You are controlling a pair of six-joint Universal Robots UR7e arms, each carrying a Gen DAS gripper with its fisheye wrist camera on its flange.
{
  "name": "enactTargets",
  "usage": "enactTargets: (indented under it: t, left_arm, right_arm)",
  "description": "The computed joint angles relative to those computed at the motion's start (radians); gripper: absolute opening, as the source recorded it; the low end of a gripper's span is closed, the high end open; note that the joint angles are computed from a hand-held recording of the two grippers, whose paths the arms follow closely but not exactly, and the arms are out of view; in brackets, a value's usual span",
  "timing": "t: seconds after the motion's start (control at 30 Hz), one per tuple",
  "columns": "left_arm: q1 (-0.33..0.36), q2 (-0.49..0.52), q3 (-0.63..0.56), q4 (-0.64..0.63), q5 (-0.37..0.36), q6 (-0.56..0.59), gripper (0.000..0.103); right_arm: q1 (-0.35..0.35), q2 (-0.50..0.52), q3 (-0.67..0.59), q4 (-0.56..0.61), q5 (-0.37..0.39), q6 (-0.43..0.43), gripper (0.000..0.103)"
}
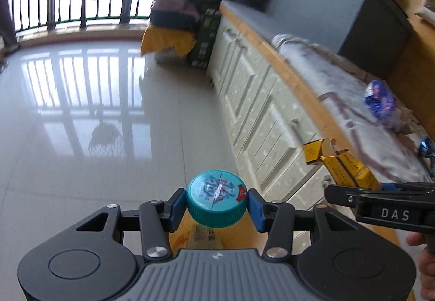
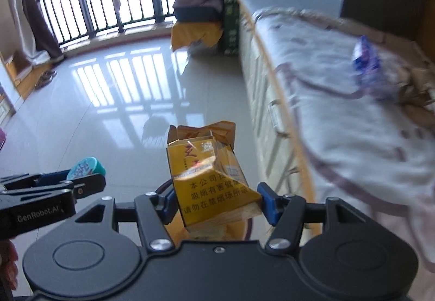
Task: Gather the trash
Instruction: 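Carry the teal cap and yellow box down to the wastebasket, then open both tools over the wastebasket, dropping the cap and yellow box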
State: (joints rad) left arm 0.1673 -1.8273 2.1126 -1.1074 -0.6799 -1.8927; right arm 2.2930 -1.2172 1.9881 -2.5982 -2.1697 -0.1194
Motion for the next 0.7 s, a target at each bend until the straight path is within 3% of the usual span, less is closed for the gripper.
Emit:
enactTargets:
  t: [0.3, 0.43, 0.7]
  left_arm:
    - [0.128, -0.058, 0.126, -0.22, -0.05, 0.13, 0.05]
    - [0.199, -0.065, 0.177, -0.377, -0.056, 0.221, 0.05]
    - [0.33, -0.001, 0.226, -0.631, -0.083, 0.415, 0.05]
  right_arm:
    - [-0.06, 0.128, -0.028, 0.051, -0.023, 0.02, 0.061]
    - [-0.094, 0.164, -0.048, 0.106, -0.024, 0.052, 0.061]
    - [-0.157, 0.213, -0.076, 0.186, -0.027, 0.123, 0.061]
